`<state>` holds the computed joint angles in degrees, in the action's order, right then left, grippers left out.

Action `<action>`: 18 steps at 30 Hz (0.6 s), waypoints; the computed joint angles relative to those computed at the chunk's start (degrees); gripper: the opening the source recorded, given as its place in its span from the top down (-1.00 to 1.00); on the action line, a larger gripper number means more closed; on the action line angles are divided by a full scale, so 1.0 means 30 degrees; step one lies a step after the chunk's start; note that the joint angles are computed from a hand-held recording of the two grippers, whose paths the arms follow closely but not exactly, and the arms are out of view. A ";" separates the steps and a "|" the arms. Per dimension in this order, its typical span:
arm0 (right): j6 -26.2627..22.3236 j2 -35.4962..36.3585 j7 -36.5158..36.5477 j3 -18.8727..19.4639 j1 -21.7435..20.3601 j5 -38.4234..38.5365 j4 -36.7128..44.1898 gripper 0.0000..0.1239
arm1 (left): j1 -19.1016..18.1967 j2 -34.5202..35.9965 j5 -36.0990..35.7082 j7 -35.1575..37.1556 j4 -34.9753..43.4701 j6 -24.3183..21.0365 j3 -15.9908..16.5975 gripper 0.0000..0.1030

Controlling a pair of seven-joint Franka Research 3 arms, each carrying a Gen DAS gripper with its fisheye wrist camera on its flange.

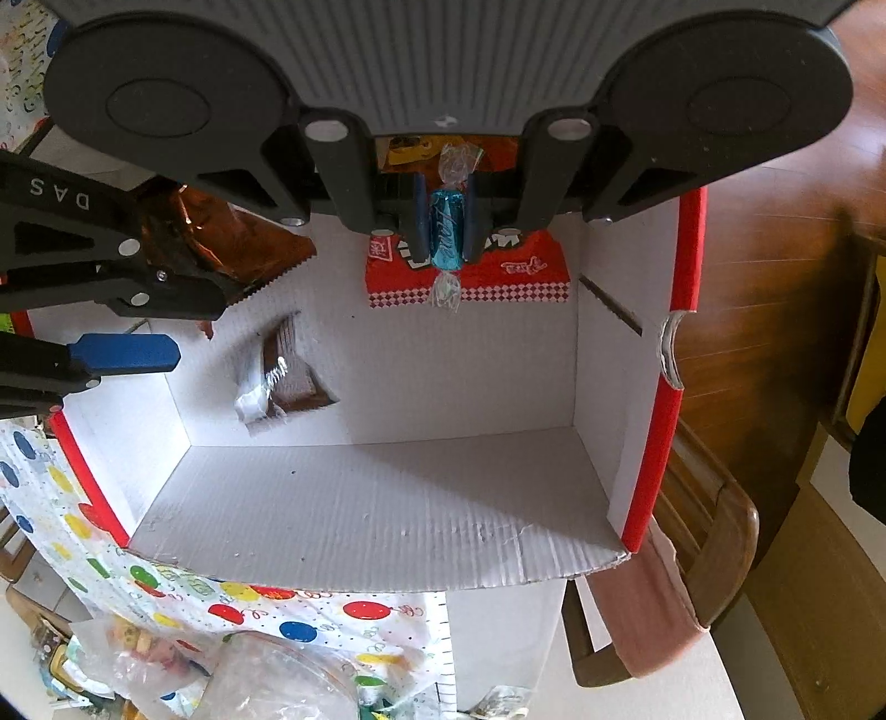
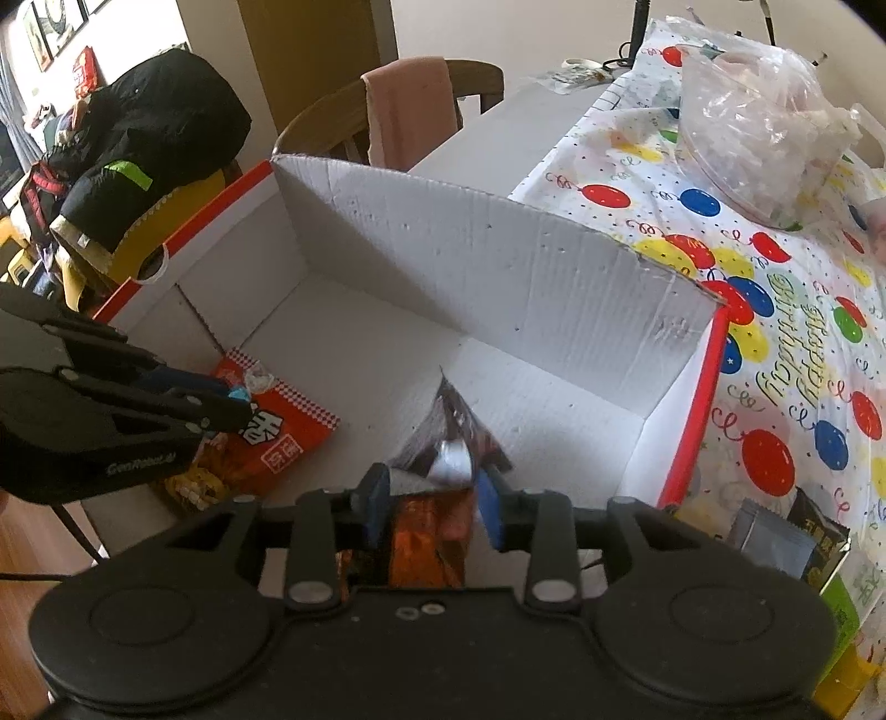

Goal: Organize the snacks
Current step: 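Carry the chocolate packet and blue candy over the box and lower them, then open both tools to drop the candy and chocolate into the box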

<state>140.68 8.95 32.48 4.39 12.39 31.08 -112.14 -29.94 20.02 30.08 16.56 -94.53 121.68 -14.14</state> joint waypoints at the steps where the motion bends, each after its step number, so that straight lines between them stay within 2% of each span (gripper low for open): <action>1: 0.0060 -0.0068 -0.0041 0.0006 -0.0001 0.0039 -0.0072 0.44 | -0.0028 -0.0028 0.0020 -0.0070 -0.0009 -0.0030 0.0002 0.76; 6: -0.0082 -0.0353 -0.0217 -0.0032 -0.0097 0.0428 -0.0208 0.38 | -0.0161 -0.0334 0.0317 -0.0496 -0.0186 -0.0110 -0.0014 0.72; 10: -0.0377 -0.0741 -0.0651 -0.0089 -0.0225 0.1092 -0.0332 0.34 | -0.0318 -0.0578 0.0756 -0.0947 -0.0297 -0.0164 -0.0043 0.42; 18: -0.0699 -0.1828 -0.1625 -0.0371 -0.0364 0.2513 -0.0889 0.23 | -0.0692 -0.1099 0.1846 -0.1972 -0.0385 -0.0400 -0.0177 0.03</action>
<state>138.58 3.46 27.61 3.28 11.30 38.62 -114.81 -32.02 16.73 35.62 10.64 -95.69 120.48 -14.67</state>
